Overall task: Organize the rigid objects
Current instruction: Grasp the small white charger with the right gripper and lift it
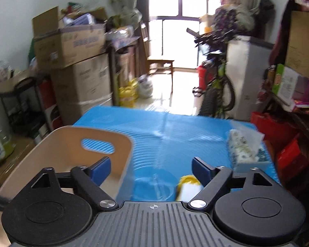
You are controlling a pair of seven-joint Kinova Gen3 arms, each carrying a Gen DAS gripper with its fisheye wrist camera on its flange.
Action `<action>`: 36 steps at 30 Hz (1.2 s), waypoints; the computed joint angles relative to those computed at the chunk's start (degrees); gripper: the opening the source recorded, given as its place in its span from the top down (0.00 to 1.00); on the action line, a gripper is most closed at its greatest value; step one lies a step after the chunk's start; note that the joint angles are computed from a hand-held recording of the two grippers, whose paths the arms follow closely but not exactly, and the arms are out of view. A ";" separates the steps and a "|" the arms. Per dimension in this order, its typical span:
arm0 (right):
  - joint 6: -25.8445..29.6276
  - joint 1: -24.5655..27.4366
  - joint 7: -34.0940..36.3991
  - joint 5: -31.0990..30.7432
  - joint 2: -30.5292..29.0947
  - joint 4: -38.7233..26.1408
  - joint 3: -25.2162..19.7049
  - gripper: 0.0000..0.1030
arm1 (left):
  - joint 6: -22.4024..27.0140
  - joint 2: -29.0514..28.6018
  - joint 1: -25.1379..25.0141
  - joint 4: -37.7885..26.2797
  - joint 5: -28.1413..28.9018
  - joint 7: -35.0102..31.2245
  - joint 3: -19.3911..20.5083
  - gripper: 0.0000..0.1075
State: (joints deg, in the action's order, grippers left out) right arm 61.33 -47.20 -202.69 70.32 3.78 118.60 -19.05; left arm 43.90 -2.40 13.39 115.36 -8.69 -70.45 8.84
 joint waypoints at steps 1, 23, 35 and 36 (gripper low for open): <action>0.84 -0.03 -2.15 1.08 0.18 1.02 0.12 0.10 | 0.01 0.01 0.01 -0.01 -0.05 0.05 0.02 0.81; -6.22 3.67 -5.81 3.89 8.66 4.26 4.98 0.18 | -0.02 -0.36 -0.09 0.07 -0.23 -0.20 0.13 0.81; -9.35 3.40 -6.22 2.90 11.07 3.65 7.06 0.47 | 0.17 -0.31 -0.08 -0.11 -0.41 -0.27 0.12 0.81; -9.46 3.39 -6.07 2.82 11.13 3.56 7.12 0.52 | 0.15 -0.36 -0.10 -0.11 -0.39 -0.28 0.09 0.81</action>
